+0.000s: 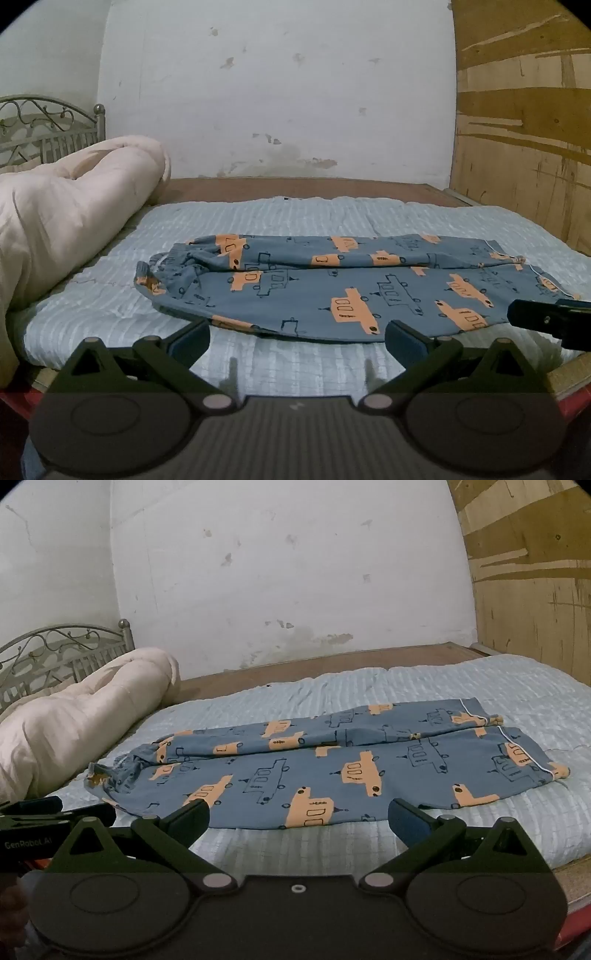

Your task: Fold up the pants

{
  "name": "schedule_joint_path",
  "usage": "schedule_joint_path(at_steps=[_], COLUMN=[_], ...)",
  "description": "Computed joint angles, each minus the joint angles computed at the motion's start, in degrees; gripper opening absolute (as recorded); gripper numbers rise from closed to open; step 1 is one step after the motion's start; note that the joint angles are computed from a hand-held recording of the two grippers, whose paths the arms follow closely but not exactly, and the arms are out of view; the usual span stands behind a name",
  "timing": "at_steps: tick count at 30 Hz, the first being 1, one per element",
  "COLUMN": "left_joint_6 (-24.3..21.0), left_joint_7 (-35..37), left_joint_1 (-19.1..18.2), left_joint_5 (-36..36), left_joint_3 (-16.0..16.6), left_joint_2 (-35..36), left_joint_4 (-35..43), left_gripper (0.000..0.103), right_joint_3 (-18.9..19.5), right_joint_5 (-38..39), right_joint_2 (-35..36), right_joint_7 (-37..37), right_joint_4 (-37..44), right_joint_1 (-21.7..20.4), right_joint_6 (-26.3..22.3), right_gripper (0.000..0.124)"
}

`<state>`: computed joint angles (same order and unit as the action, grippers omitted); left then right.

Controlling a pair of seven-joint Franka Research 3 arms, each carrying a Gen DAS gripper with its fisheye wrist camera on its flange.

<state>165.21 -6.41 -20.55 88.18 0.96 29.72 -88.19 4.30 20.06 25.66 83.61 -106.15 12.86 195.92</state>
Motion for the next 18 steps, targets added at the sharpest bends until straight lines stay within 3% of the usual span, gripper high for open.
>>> schedule_joint_path(at_steps=[18], left_joint_6=[1.02], left_joint_7=[-2.76], left_joint_1=[0.26], left_joint_5=[2.56], left_joint_3=[-0.12], left_joint_2=[-0.27], left_joint_4=[-0.49], left_gripper=[0.102], right_joint_3=[0.06], right_joint_5=[-0.12], right_joint_2=[0.01], right_joint_7=[0.39], right_joint_4=[-0.13], right_joint_1=[-0.11], right_joint_6=[0.17], right_gripper=[0.102])
